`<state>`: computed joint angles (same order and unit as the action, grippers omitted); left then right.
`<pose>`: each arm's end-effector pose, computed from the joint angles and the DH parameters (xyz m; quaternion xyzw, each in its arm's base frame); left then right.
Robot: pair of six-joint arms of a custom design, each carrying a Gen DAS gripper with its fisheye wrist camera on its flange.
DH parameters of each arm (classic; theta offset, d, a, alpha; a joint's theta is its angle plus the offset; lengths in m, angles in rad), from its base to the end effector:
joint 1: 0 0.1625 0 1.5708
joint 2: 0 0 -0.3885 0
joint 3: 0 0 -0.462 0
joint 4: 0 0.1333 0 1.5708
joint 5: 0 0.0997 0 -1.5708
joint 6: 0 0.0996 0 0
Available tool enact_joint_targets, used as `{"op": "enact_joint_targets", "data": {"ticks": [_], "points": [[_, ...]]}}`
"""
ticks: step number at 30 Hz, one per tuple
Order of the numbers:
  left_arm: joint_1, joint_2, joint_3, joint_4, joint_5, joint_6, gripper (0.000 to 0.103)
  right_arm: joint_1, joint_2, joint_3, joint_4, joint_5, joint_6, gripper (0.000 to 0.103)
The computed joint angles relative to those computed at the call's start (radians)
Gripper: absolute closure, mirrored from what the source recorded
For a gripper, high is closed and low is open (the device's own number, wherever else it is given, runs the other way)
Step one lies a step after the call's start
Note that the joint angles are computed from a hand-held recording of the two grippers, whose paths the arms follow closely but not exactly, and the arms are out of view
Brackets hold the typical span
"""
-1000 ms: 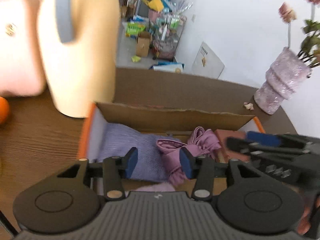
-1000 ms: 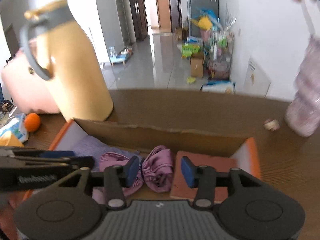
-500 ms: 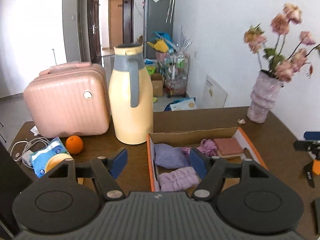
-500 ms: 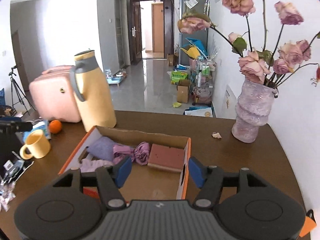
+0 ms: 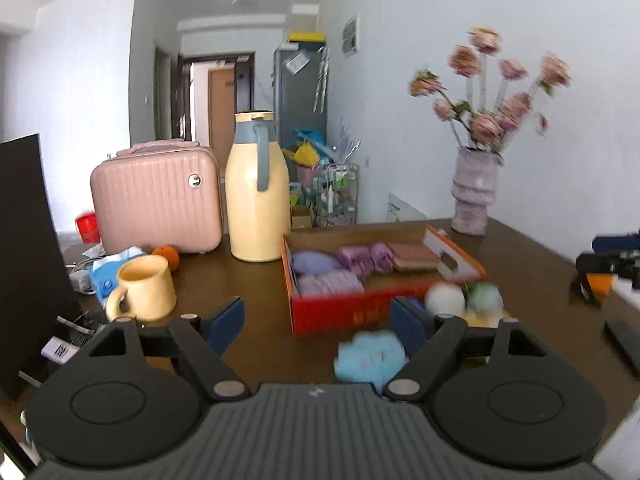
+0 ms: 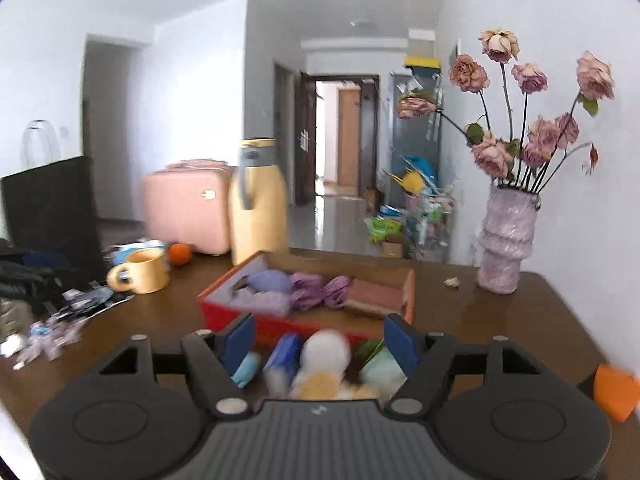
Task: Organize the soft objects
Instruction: 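Withdraw the right tool from the box toward the plush toys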
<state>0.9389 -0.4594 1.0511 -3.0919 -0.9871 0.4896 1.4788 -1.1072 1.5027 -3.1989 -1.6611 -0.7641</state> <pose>-0.3549 -0.8034 0.1072 0.3461 0.7936 -0.4464 0.2260 0.0570 -0.7351 0.3931 0.2442 -0.7782 0.5100 0.2732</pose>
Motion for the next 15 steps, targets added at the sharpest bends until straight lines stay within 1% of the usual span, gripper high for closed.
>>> {"op": "enact_joint_targets", "data": {"ticks": [2, 3, 4, 5, 8, 9, 11, 12, 15], "points": [[-0.004, -0.053, 0.152, -0.126, -0.011, 0.062, 0.014, -0.028, -0.056, 0.127, -0.068, 0.061, 0.01, 0.024], [-0.005, -0.074, 0.212, -0.173, -0.015, 0.073, 0.011, -0.042, -0.077, 0.178, -0.088, 0.088, 0.005, 0.022], [-0.005, -0.095, 0.266, -0.201, -0.021, 0.066, 0.011, -0.054, -0.09, 0.217, -0.111, 0.103, -0.003, 0.021], [-0.006, -0.116, 0.317, -0.216, -0.021, 0.036, 0.011, -0.065, -0.101, 0.261, -0.146, 0.113, -0.009, 0.021], [-0.007, -0.163, 0.426, -0.228, -0.003, -0.075, 0.011, -0.081, -0.108, 0.361, -0.262, 0.074, -0.008, 0.021], [-0.006, -0.176, 0.45, -0.223, -0.001, -0.074, 0.011, -0.084, -0.108, 0.378, -0.278, 0.069, 0.001, 0.021], [-0.01, -0.173, 0.465, -0.234, 0.03, -0.035, 0.011, -0.095, -0.119, 0.403, -0.25, 0.067, 0.02, 0.021], [-0.011, -0.166, 0.464, -0.243, 0.043, -0.023, 0.011, -0.097, -0.12, 0.406, -0.233, 0.062, 0.016, 0.021], [-0.006, -0.156, 0.445, -0.208, 0.037, -0.048, 0.011, -0.09, -0.097, 0.398, -0.254, 0.03, 0.01, 0.021]]}}
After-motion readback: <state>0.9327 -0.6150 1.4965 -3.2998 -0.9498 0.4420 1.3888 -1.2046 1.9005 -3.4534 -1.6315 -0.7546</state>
